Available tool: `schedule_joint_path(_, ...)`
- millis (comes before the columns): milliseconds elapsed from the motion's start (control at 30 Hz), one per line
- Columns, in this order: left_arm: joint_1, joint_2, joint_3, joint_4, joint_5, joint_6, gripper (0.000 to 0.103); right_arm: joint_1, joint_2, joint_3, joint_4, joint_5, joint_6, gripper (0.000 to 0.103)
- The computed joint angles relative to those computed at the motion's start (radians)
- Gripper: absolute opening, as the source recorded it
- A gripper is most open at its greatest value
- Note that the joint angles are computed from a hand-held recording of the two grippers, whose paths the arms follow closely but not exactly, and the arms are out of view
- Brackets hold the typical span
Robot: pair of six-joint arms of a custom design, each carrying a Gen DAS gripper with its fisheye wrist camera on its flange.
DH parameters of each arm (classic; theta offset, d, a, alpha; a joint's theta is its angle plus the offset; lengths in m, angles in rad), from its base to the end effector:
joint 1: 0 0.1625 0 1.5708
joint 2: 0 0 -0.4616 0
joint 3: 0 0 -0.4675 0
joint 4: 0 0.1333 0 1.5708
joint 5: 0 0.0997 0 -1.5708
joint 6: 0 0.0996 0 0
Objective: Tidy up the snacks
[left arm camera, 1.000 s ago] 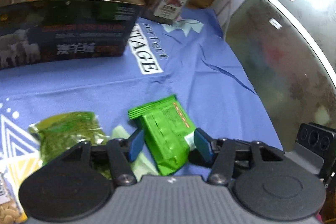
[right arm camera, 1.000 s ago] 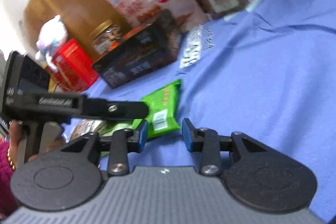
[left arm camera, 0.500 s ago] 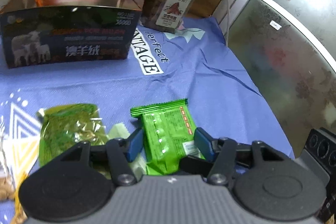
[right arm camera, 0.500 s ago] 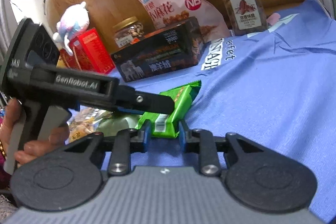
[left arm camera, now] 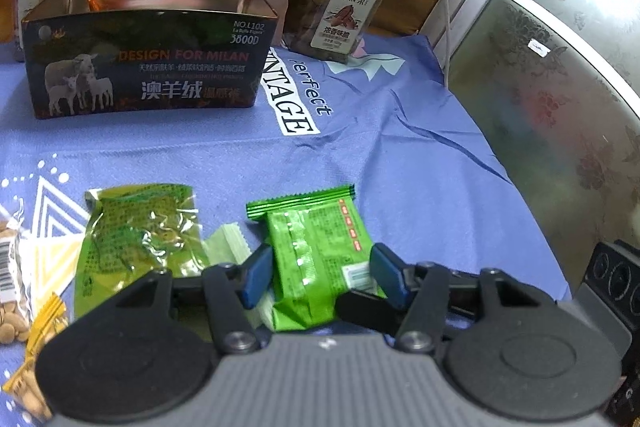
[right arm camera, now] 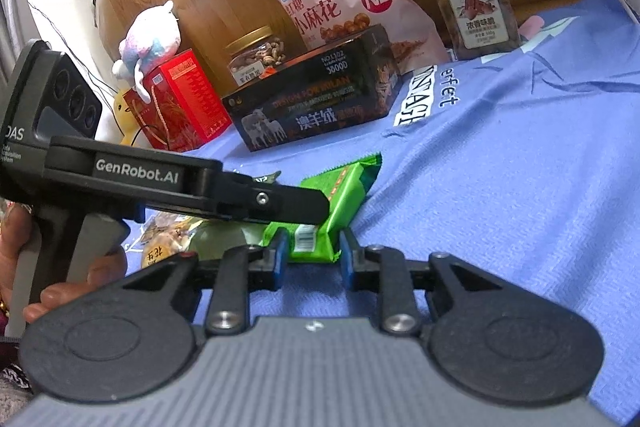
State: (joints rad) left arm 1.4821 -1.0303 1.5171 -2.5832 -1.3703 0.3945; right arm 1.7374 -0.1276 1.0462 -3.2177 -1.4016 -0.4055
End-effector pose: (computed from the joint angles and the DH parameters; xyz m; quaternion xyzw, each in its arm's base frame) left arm 0.0829 -0.7964 0.3052 0.2046 0.9391 -0.2407 0.1349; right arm 0.2941 -0.8443 -0.1572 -0.2916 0.8848 -0.3618 0.0361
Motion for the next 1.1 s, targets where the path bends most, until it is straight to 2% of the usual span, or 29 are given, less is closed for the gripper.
schedule_joint_path(1100,0.004,-0.011,0.022,-0.042,-0.025,-0.017,0.054,-0.009,-0.005,0.015,-0.027,0.041,0.016,0.029)
